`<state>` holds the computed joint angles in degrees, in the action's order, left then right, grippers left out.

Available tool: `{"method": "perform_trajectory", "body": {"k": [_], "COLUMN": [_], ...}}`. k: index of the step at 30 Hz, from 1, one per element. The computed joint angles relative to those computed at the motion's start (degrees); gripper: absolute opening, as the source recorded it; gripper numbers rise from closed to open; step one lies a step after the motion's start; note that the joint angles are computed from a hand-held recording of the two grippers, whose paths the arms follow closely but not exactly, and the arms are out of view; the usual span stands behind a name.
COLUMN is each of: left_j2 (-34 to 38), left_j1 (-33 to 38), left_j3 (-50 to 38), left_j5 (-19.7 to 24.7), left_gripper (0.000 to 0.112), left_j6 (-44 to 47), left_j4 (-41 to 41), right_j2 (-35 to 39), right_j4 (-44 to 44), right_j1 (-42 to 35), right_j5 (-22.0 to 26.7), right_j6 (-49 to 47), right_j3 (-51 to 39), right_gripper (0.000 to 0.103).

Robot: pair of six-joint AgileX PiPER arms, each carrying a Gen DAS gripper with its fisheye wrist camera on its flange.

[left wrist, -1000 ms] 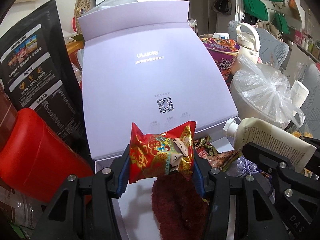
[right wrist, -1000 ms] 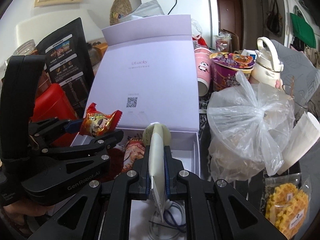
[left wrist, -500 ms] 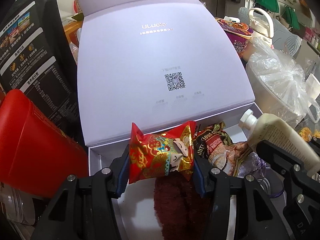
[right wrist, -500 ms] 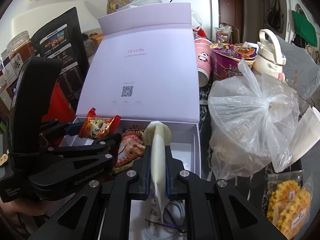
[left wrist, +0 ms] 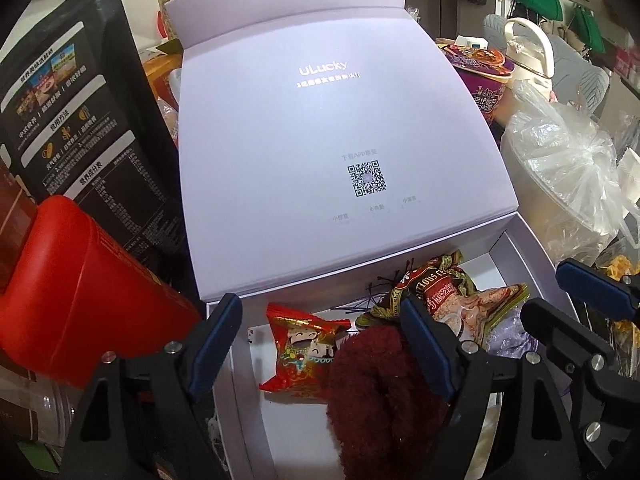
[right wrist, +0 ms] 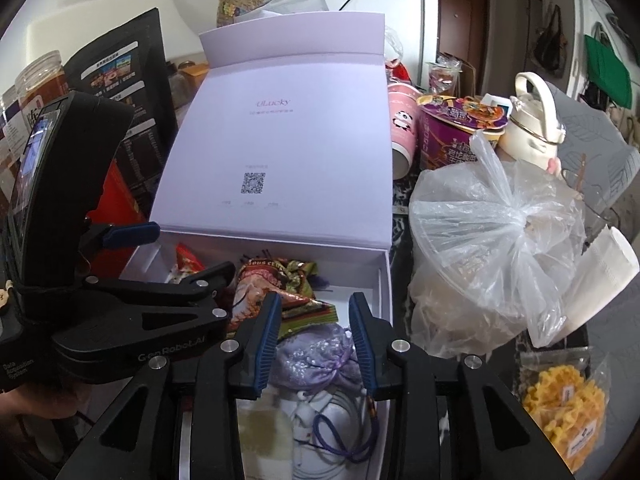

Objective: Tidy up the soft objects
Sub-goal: 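Withdraw both grippers from the box toward the remaining items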

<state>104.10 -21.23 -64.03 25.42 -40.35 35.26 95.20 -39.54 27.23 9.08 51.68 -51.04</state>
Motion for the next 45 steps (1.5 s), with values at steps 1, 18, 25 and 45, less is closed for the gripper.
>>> {"method": "perform_trajectory", "body": {"k": [1,18,25,45], "left_j2": [-0.38,-20.74,-30.28,-52.12], "left_j1": [-0.22,-2.46,-6.2,-27.48], "left_j3": [0.13,10.1,12.95,18.84], "left_j5": [0.23,1.93,6.75,26.49], "left_gripper": [0.082,0.082,0.082,0.086], "left_j6": [-0.7,-0.4,-3.31,-15.68], "left_j4": [0.75,-0.05,1.86,11.6], "right_j2": [-0.48,-17.05,-25.75,-40.68], "right_j4": [-0.73,-8.95,-11.62,-22.42], "right_j1": [0.16,5.34,11.96,48.51], "right_j5": [0.22,7.63,15.52,52.9], "right_j6": [0.65,11.12,15.5,35.27], "right_j3": [0.15,6.15,8.1,9.85], "right_gripper": [0.035,0.035,0.035,0.047]}}
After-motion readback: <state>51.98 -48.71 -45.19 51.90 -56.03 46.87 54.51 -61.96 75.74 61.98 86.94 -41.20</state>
